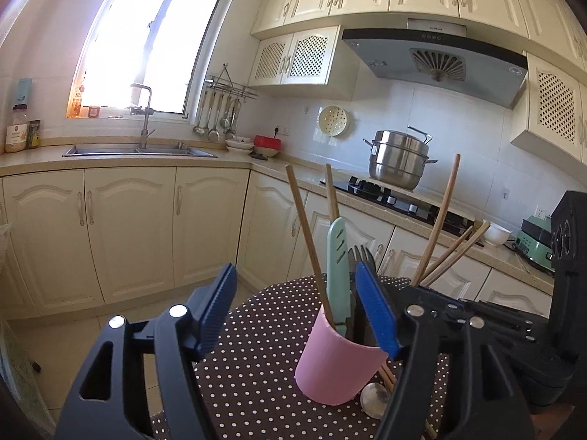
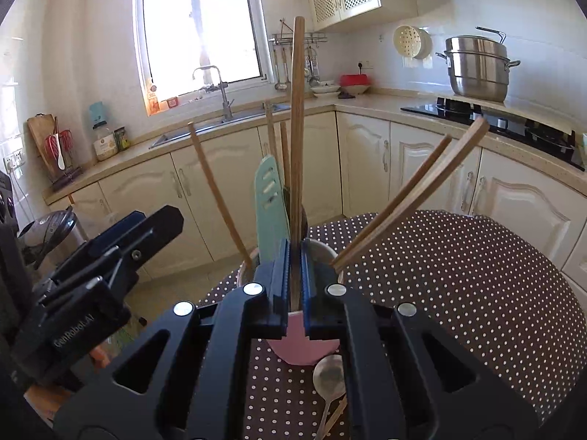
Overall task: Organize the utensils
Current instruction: 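Open both tools above the cup and move back toward the pile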
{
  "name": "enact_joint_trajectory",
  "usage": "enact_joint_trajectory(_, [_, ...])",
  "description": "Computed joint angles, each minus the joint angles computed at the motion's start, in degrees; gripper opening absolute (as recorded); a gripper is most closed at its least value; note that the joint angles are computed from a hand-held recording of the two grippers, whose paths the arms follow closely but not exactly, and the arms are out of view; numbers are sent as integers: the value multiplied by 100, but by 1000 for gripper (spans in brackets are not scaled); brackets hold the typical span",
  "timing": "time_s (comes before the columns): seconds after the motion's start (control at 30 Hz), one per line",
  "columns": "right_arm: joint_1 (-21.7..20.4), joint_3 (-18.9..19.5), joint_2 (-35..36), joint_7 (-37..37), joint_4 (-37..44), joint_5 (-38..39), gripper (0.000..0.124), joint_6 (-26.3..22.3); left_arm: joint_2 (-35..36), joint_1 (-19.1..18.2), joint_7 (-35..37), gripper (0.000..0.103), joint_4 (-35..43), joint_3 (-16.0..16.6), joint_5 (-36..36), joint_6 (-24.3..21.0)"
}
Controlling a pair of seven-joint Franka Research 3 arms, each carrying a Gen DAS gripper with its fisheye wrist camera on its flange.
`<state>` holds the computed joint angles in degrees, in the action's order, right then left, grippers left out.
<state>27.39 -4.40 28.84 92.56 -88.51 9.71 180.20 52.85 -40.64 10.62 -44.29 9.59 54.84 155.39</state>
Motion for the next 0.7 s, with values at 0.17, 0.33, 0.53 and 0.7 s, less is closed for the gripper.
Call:
enact_joint_trajectory(0.17, [244, -280, -56, 286, -170, 27, 7, 69, -258, -9, 153, 66, -369, -107, -80, -99])
enact_joint_trajectory(0.33, [553, -630, -249, 517, -440, -62, 9, 208, -580, -81, 33, 70, -769, -148, 96, -261])
enact_joint_trajectory(0.53, [1037, -1093, -557, 658, -903, -103, 31, 512, -971, -149, -232, 75, -1239, -231, 472, -297])
enact_joint_trajectory(0.7, [1767, -1850, -788, 625, -1296, 95, 52, 778, -1218, -165, -324, 78, -1497, -375, 725, -364])
